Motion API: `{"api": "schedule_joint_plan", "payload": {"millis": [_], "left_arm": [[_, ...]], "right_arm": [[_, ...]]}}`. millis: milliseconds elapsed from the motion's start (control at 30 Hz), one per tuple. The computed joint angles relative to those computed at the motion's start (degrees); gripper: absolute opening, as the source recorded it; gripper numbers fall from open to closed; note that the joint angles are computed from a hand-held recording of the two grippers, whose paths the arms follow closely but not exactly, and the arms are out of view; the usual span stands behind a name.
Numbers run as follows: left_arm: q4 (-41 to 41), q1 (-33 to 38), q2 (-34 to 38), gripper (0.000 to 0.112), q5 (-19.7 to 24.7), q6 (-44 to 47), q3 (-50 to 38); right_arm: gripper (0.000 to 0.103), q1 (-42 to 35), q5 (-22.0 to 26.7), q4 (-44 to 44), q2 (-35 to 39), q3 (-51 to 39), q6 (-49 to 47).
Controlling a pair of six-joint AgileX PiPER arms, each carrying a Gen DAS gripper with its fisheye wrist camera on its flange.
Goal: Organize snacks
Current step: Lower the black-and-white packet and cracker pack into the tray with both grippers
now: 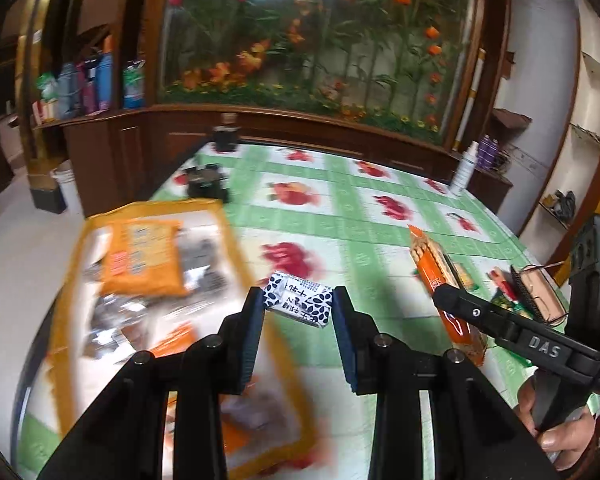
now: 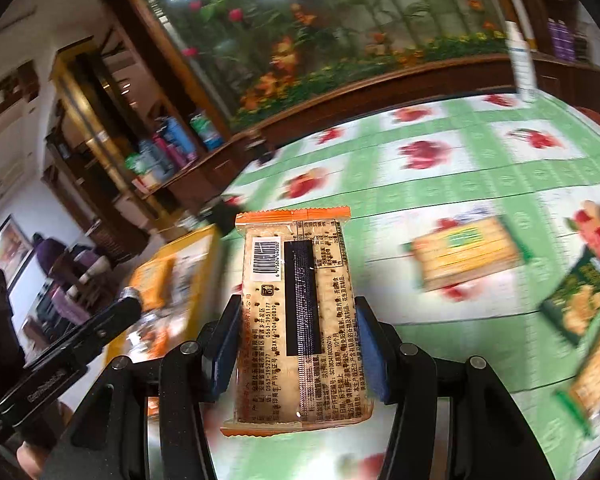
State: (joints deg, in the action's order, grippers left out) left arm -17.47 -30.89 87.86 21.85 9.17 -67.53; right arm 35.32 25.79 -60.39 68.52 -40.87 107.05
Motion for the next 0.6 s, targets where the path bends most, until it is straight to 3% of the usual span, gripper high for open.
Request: {"api": "schedule_joint_plan", "payload": {"millis": [200, 400, 600], "left_arm": [[-12.5, 9.7, -4.5, 0.033, -1.0, 14.2, 8.3], [-21.8, 16.9, -2.4, 0.033, -0.6, 24.7, 10.7], [-25.4, 18.0, -0.3, 0.033, -0.1, 29.7, 11.6]], "right_arm": [[0.058, 7.4, -1.9, -5.4, 10.0, -8.9, 4.5], [0.058, 11.1, -2.3, 1.3, 21.8, -21.0, -6.8], [0.058, 10.8, -0.5, 12.1, 30.9, -30.6, -19.4]]}}
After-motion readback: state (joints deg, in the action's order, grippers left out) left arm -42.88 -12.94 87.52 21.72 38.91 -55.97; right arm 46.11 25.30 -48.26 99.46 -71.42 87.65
